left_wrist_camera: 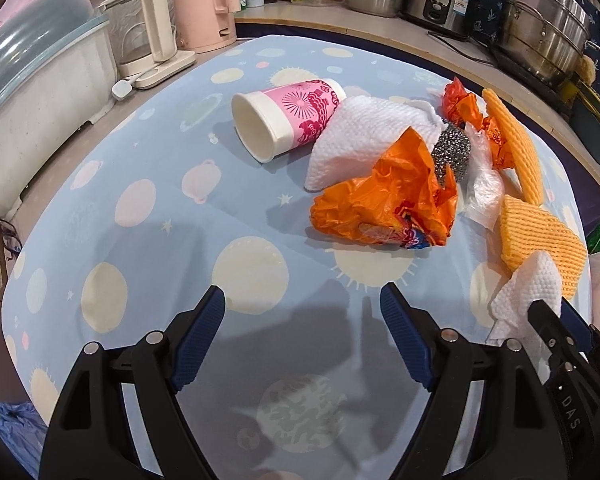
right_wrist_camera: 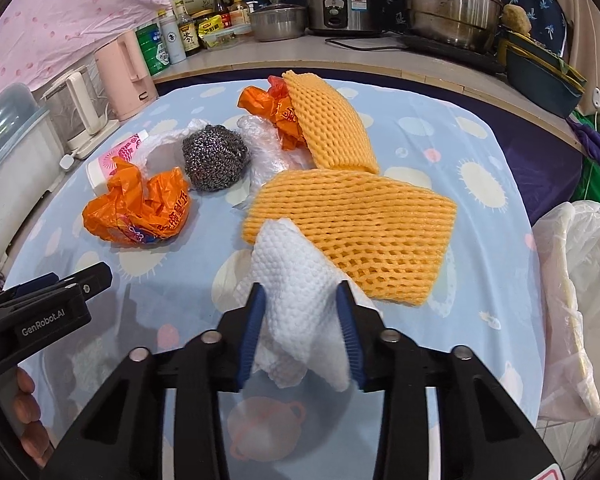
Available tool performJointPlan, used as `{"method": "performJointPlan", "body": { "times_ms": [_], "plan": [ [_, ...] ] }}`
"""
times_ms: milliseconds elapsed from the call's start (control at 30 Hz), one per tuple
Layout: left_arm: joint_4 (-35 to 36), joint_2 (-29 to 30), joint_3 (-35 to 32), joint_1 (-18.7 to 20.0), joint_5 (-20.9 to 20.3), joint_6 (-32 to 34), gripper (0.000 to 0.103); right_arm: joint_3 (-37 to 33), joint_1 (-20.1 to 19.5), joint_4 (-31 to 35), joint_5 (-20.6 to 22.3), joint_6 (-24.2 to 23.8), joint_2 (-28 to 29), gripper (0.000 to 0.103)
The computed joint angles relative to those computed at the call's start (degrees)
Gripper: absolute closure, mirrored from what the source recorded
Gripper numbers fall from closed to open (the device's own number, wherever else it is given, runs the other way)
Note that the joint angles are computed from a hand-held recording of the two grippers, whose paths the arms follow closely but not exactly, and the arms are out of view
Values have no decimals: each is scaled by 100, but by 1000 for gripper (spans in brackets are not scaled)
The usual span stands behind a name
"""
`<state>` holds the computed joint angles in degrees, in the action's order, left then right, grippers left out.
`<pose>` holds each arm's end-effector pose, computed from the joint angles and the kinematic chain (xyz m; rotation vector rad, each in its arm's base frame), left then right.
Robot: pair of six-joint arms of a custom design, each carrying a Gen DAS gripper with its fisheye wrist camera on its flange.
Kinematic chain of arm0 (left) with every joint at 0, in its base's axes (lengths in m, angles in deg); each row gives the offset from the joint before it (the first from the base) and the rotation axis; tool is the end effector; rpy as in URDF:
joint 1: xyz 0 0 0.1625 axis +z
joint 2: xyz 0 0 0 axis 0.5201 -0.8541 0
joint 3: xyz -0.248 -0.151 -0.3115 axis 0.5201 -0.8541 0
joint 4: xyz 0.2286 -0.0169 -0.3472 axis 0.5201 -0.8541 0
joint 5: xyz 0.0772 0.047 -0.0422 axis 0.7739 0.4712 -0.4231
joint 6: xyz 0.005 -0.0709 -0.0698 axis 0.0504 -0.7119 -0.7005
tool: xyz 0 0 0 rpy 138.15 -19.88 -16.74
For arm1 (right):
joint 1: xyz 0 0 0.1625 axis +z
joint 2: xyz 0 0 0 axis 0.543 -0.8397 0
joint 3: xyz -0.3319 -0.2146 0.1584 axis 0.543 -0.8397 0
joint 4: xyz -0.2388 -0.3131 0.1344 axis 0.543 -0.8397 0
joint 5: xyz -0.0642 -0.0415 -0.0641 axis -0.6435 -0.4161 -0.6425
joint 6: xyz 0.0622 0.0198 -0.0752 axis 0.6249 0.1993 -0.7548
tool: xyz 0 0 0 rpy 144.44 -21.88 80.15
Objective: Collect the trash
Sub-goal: 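Grasp the white tissue with the right tool while the left tool grasps the orange bag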
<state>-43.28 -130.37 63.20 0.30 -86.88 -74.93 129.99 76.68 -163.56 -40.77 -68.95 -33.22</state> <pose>-0.1661 -0.3533 0.1670 -0.3378 2.0957 -0.8761 0.2319 -0.4071 0.0965 0.7586 -2.4231 0.5843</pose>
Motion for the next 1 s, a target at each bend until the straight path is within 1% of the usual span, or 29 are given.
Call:
{"method": "performJointPlan", "body": {
  "times_ms": [33,67,100,167,233,400,567,633,767,833,867,933,967,1000],
  "plan": [
    [9,-8,1,4,6,-24,24,7,-2,-1,18,4,-18,80],
    [24,-28,11,2,22,-67,20,25,-5,-4,51,10,-54,84],
    [51,-56,20,-3,45,-114,17,45,-14,0,89,12,-98,85],
    [94,-96,22,-13,95,-167,17,76,-19,22,155,35,-178,91],
    [-18,-152,48,-10,135,-68,17,117,-30,42,230,63,-282,92],
    [-500,-164,76,14,261,362,14,207,-55,69,427,165,-592,93],
    [-1022,91,-35,136,345,865,14,234,-141,154,556,280,-900,93],
    [-1330,204,-75,234,386,1128,13,242,-182,181,576,302,-981,93],
    [-2225,356,-55,504,330,1732,13,270,-255,238,606,342,-1062,93],
    [-2427,399,-54,583,346,1853,16,300,-284,262,611,345,-1061,93],
    [-2476,417,-56,604,354,1900,26,318,-298,263,612,343,-1057,93],
    [-2468,447,-85,632,344,1962,32,351,-327,285,624,345,-1046,93],
    [-2427,442,-86,621,354,1941,39,369,-341,291,632,344,-1045,91],
    [-2415,431,-81,603,352,1943,41,382,-356,302,641,342,-1038,91]
  ]
}}
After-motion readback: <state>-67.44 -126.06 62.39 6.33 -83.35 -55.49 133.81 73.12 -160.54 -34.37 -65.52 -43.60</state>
